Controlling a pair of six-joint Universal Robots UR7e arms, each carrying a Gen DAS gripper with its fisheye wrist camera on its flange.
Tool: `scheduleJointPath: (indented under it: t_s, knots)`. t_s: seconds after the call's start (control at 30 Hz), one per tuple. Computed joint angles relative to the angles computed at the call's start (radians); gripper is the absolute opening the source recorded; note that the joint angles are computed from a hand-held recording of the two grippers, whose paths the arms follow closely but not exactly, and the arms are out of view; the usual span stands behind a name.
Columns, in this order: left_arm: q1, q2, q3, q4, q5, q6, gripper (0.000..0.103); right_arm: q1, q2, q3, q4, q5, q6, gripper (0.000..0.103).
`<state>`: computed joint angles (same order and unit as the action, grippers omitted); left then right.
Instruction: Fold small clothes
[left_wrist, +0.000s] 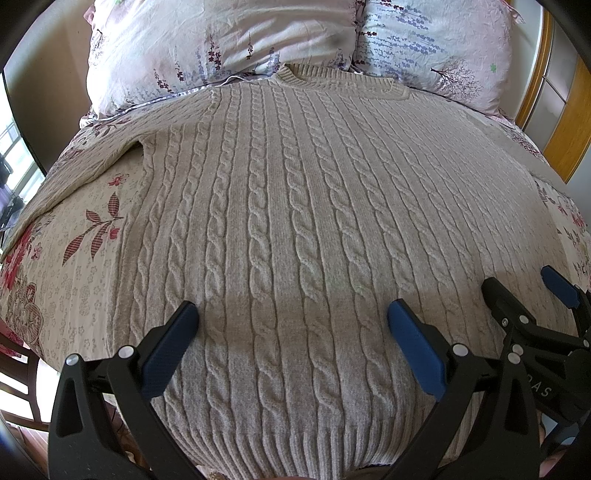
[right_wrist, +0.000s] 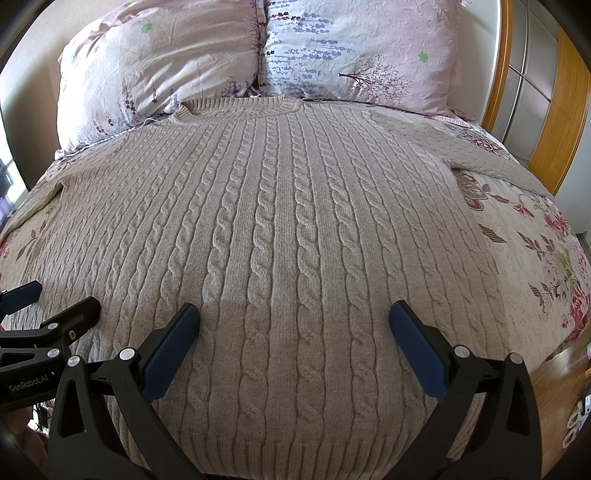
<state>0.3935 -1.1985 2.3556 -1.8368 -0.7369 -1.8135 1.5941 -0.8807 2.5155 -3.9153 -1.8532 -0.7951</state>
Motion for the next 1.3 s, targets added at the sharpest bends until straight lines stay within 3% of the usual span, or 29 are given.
scheduleJointPath:
  t_s: [0.57,0.83,0.9,0.97,1.03,1.17,1.3]
  knots:
    - [0.012,0.003,0.0,-0.015,0.008,0.023,0.101,0.005,-0.006,-0.004,0.028,-0.004,-0.011,0.102]
    - [0.02,-0.012,0.0,-0.038,-0.007,0.084,0.101,-0.061,-0.077,-0.007,0.163,0.148,-0.177,0.102]
    - [0.024,-0.021,0.006,-0.052,-0.001,0.107,0.101,-0.061,-0.115,-0.02,0.247,0.154,-0.171,0.102]
    - [0.034,-0.042,0.017,-0.081,0.009,0.145,0.101,-0.073,-0.196,-0.059,0.42,0.209,-0.119,0.102]
    - [0.04,-0.074,0.031,-0.098,0.027,0.168,0.101,-0.085,-0.245,-0.11,0.506,0.252,-0.05,0.102]
    - [0.044,-0.155,0.059,-0.096,0.105,0.163,0.101,-0.104,-0.267,-0.237,0.536,0.252,0.1,0.096]
    - [0.085,-0.203,0.042,-0.058,0.155,0.196,0.101,-0.141,-0.245,-0.423,0.651,0.185,0.334,0.069]
